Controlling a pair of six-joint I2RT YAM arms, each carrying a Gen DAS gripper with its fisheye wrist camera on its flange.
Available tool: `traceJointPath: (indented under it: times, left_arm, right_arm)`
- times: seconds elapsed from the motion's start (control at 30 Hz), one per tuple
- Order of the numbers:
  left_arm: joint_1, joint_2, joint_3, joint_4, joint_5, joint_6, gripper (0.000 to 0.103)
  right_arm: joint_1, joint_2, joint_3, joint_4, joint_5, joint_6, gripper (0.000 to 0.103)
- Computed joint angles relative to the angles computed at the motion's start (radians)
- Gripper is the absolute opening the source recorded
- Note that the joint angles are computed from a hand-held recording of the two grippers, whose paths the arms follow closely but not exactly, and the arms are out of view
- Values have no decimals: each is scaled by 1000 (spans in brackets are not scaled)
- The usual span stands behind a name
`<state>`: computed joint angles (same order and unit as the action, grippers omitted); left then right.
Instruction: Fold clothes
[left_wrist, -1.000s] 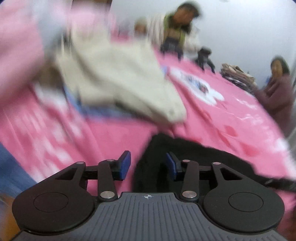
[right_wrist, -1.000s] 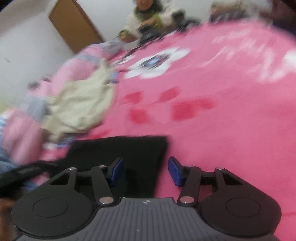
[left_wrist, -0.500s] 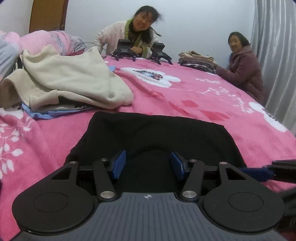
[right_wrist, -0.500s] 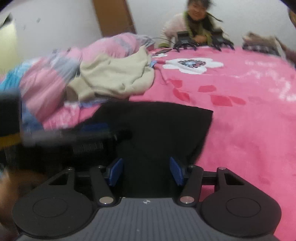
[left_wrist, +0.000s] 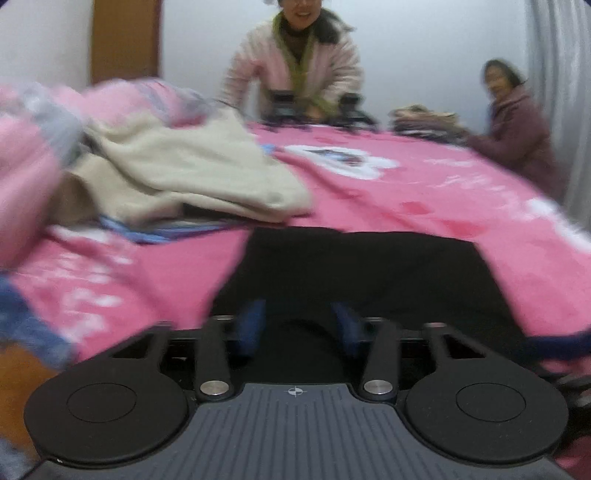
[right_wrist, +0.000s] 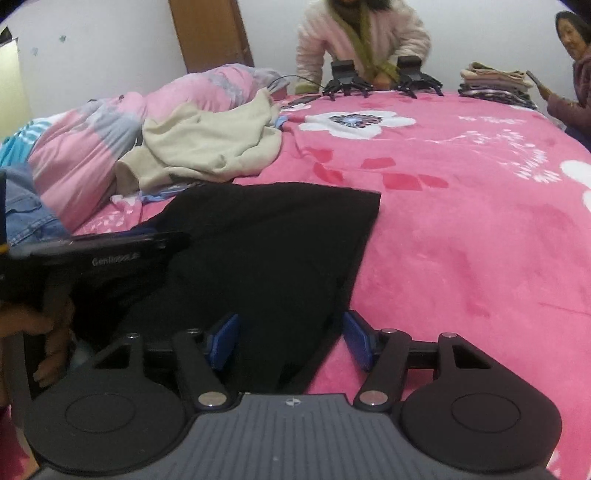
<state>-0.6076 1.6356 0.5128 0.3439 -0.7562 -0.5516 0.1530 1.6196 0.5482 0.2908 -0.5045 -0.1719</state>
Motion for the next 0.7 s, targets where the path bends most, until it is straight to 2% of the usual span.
traceJointPath:
  times: [0.17,0.23,0.3,0.37,0.47,0.53,0.57,0.7]
  left_arm:
    - [-37,-89,-30,-102,-43,-35,35]
    - [-60,-119,-32,-115,-66,-20,29]
    - [-74,-146,-56,-44,-73,37,29]
    - [-68,-139,-48,-23,-54,64,29]
    - [-17,-101,-28,-4,35,55,29]
    - [49,-13,-14,31,126,67,31]
    - [64,31,-39,133,137,101,32]
    - [62,46,-39,159,128,95,33]
  right_arm:
    - [3,-17,-20,12,18,-10,64]
    - [-1,-18,-20,8,13,-9,64]
    - [-3,-20,-22,7,12,-10,64]
    - [-4,-23,-24,7,11,-10,64]
    - [-5,-27,-27,7,10,-11,64]
    - [-7,-35,-32,3,12,-15,64]
    - [-8,-40,-36,1,14,-19,64]
    - [-16,-60,-49,-8,17,-35,64]
